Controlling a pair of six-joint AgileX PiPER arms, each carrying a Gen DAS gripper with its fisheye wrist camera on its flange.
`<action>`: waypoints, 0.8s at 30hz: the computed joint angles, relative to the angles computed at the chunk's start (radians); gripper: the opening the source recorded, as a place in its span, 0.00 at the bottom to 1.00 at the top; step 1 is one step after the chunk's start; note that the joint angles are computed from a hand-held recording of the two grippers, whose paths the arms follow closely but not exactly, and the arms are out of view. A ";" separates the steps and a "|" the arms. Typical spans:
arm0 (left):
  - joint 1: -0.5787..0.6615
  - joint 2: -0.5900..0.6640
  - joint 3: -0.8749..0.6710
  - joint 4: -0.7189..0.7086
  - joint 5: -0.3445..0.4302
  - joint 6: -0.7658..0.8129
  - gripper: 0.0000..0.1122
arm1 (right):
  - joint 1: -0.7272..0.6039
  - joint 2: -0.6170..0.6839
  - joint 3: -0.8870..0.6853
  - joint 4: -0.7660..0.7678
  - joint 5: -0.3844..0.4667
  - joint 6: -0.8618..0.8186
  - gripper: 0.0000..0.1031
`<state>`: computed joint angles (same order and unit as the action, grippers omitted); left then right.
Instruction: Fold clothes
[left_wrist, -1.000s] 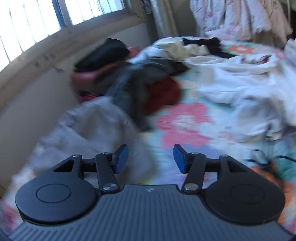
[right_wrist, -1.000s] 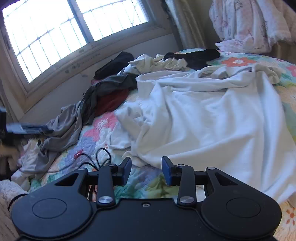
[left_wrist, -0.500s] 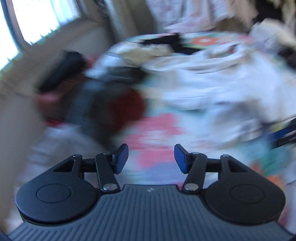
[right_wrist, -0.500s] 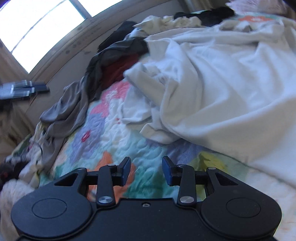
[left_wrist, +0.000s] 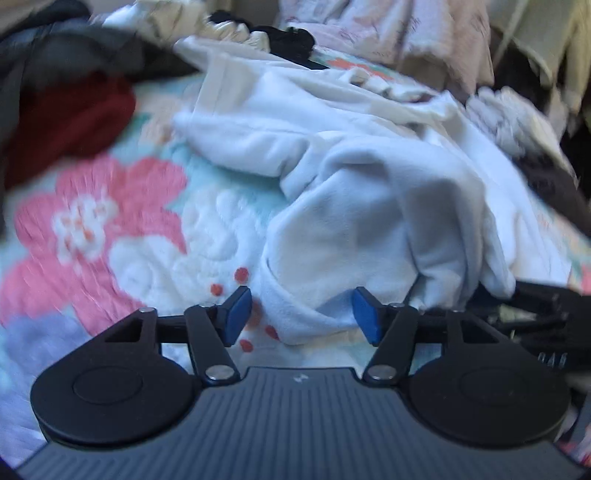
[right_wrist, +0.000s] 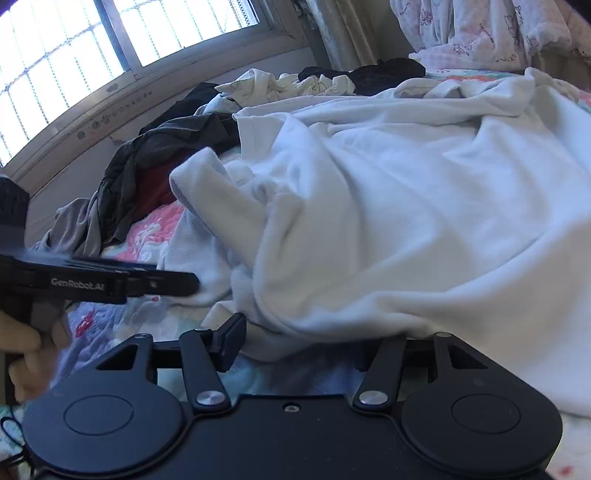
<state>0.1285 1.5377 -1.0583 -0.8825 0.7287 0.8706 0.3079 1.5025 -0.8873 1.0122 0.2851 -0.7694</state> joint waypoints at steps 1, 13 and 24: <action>-0.008 0.003 0.015 -0.022 -0.022 0.042 0.49 | 0.008 0.005 0.001 0.039 -0.008 -0.052 0.57; 0.019 -0.309 -0.008 0.153 -0.039 -0.172 0.10 | -0.113 -0.074 -0.086 0.218 0.462 -0.083 0.19; 0.476 -0.537 0.153 0.109 0.386 -0.200 0.10 | 0.030 -0.059 -0.244 -0.045 0.635 0.103 0.21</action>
